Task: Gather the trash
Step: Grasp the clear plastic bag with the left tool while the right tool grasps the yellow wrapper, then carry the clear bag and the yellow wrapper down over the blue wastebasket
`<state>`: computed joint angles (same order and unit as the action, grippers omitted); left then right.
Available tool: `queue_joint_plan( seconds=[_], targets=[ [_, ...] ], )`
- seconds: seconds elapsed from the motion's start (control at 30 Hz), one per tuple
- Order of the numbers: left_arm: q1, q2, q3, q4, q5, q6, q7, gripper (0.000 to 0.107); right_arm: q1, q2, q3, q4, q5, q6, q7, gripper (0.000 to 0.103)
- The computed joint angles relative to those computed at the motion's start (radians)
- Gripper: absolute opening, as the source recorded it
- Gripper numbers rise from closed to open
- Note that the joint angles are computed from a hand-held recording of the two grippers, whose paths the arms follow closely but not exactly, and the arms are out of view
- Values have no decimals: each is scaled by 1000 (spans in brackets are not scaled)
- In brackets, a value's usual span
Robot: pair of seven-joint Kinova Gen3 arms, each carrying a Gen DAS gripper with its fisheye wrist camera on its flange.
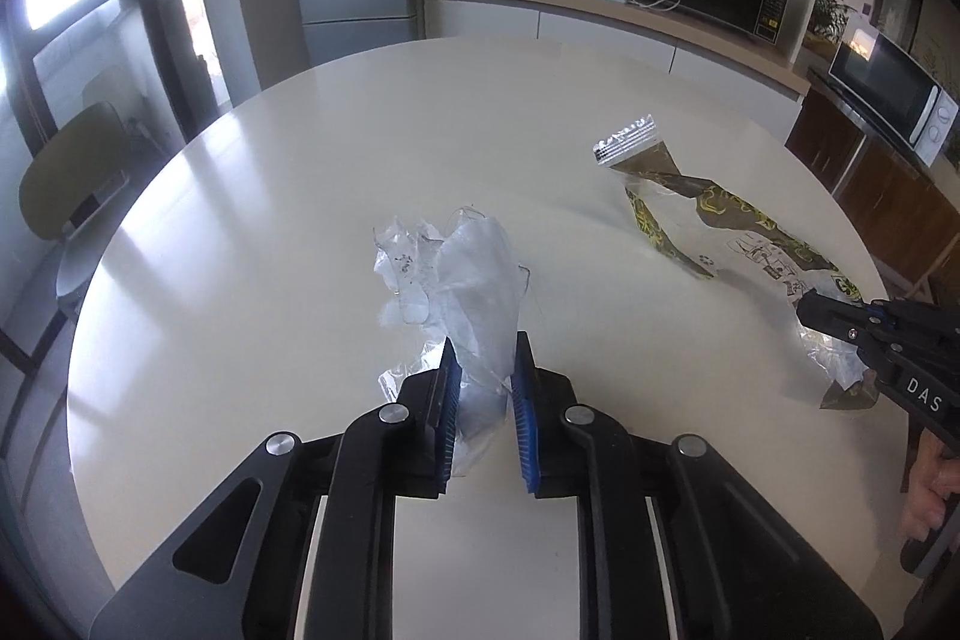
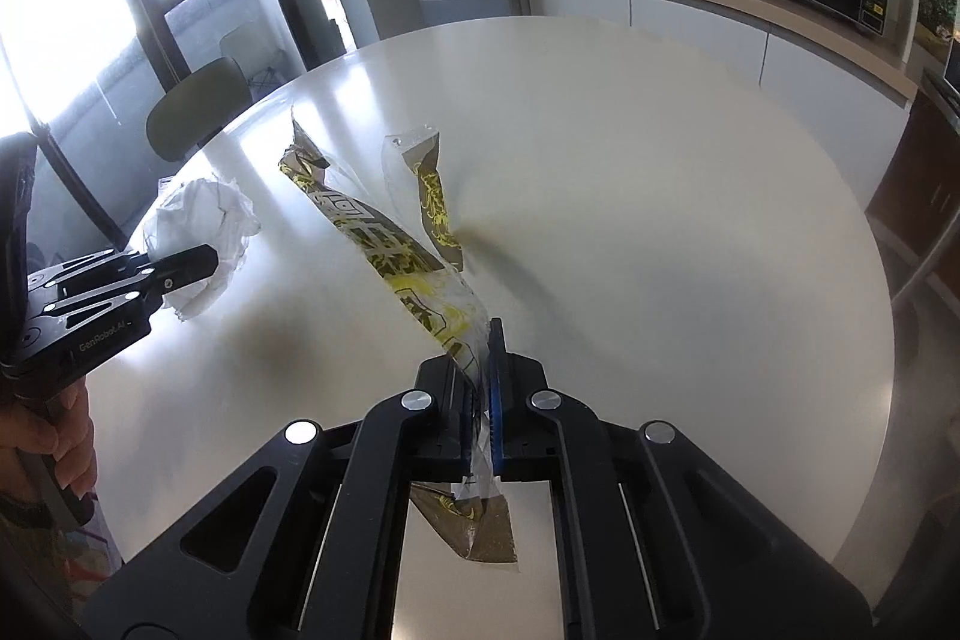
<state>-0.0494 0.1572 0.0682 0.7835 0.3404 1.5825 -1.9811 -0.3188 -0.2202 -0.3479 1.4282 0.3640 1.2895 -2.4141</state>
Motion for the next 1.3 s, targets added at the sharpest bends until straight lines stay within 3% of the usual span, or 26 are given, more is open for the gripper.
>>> queue_joint_plan(
  seconds=[0.23, 0.6, 0.97, 1.3],
  targets=[
    [-127, -120, -73, 106, 175, 40, -98, 16, -14, -44, -107, -12, 49, 52, -74, 3],
    [-231, -269, -302, 274, 398, 139, -265, 15, 53, -136, -351, -10, 69, 96, -189, 3],
    [-229, -381, -504, 439, 438, 228, -402, 15, 238, -205, -626, -12, -40, 122, -211, 3],
    [-213, -420, -628, 490, 414, 294, -499, 15, 357, -278, -697, -46, -185, 127, -107, 3]
  ],
)
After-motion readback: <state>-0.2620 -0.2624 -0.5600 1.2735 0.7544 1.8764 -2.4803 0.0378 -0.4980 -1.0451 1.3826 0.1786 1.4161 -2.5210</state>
